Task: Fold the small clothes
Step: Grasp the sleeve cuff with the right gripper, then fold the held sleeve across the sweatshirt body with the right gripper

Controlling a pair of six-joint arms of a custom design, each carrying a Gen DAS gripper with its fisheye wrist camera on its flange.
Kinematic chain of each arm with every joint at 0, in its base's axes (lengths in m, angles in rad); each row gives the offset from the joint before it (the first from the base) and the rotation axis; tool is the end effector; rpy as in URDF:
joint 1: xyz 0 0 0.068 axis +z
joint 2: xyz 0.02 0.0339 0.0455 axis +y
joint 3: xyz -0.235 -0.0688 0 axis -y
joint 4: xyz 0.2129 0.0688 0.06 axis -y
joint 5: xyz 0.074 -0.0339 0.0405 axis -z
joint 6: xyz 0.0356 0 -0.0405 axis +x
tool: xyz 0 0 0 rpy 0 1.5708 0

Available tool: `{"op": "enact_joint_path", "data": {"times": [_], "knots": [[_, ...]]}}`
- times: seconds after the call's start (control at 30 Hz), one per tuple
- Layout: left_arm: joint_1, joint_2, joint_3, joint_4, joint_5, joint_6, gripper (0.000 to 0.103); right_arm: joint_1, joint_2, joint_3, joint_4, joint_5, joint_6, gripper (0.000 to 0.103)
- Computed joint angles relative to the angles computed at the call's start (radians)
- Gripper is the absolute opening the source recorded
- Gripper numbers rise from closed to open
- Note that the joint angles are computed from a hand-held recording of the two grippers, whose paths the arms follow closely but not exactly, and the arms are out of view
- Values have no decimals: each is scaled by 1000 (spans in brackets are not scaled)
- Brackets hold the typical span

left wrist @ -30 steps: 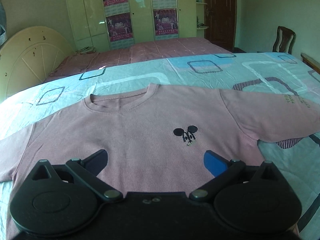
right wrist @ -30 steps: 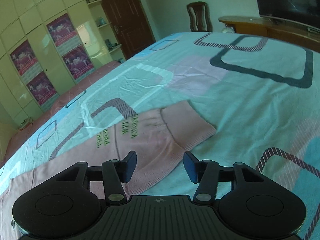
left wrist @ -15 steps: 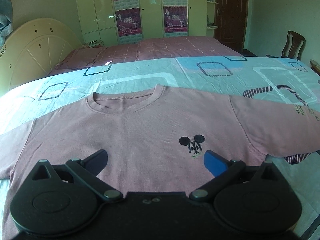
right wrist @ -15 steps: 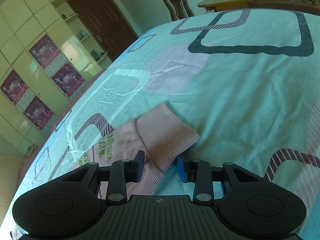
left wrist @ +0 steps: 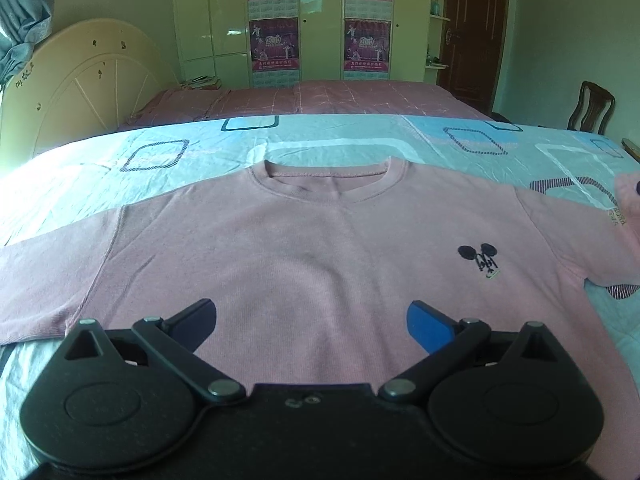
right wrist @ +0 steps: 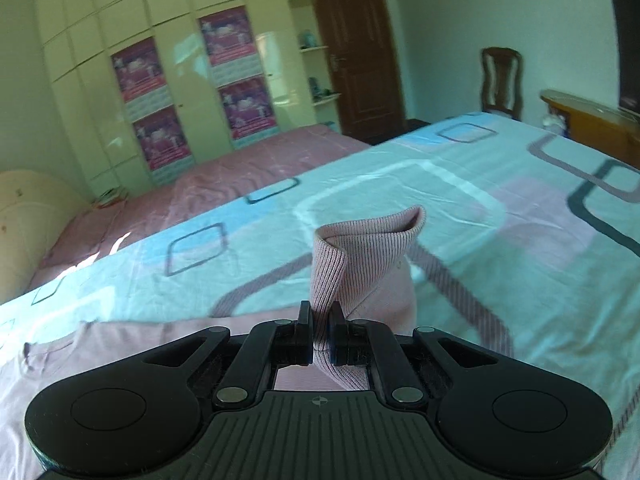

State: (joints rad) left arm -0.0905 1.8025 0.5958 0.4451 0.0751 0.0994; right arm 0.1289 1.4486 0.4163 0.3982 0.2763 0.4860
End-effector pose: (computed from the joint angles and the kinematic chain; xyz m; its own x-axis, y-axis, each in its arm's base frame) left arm 0.2837 -0.0284 0.0891 -0.6696 0.1601 -0.7253 0.2117 0.9771 0.0203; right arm 0.2385 0.0211 0.1306 -0.4755 0.3915 -0.7878 0.3578 0.9042 0.2334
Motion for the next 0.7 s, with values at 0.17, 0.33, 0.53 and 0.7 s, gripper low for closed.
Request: {"op": "enact_joint_path", "data": {"times": [0.17, 0.33, 0.53, 0.7], "knots": [[180, -42, -44, 1, 110, 37, 101, 305, 261, 287, -48, 86, 20, 6], [359, -52, -45, -51, 204, 127, 101, 492, 571, 612, -112, 100, 28, 6], [531, -26, -8, -110, 273, 208, 101, 607, 887, 1021, -288, 91, -2, 6], [618, 3, 20, -148, 320, 254, 101, 654, 1036, 1226, -376, 79, -7, 6]]}}
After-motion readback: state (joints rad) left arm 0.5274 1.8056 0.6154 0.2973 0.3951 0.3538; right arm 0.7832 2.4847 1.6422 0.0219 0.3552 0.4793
